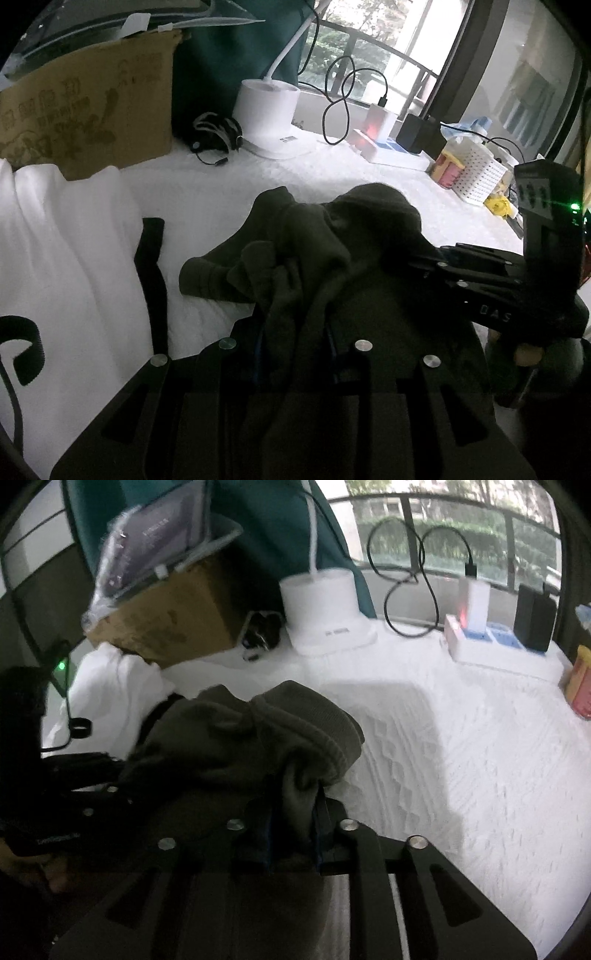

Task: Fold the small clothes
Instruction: 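Lower the shirt bundle onto the table beside the white cloth with both grippers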

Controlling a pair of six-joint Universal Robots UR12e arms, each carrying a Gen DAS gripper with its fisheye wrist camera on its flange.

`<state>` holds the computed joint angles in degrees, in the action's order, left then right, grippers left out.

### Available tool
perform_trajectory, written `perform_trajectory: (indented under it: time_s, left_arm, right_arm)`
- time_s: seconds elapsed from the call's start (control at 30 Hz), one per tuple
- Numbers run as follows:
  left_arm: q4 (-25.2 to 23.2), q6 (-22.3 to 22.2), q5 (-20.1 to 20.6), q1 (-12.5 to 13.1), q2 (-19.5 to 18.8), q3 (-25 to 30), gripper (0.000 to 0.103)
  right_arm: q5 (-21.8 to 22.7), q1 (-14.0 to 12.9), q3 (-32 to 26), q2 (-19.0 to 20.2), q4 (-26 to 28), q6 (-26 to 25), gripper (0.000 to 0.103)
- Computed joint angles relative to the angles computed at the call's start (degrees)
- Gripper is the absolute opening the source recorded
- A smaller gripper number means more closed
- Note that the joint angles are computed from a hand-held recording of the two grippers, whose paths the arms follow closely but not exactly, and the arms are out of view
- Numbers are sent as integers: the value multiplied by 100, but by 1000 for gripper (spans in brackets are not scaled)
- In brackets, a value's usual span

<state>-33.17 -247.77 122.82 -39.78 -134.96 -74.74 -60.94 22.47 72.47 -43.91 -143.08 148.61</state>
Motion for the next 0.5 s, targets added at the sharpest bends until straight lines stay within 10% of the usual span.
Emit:
perform_trajectory:
  time_s: [0.5]
  left_arm:
    - [-276, -56, -11, 118, 77, 1, 30]
  right_arm:
    - [-1, 17, -556, 311, 269, 215, 35]
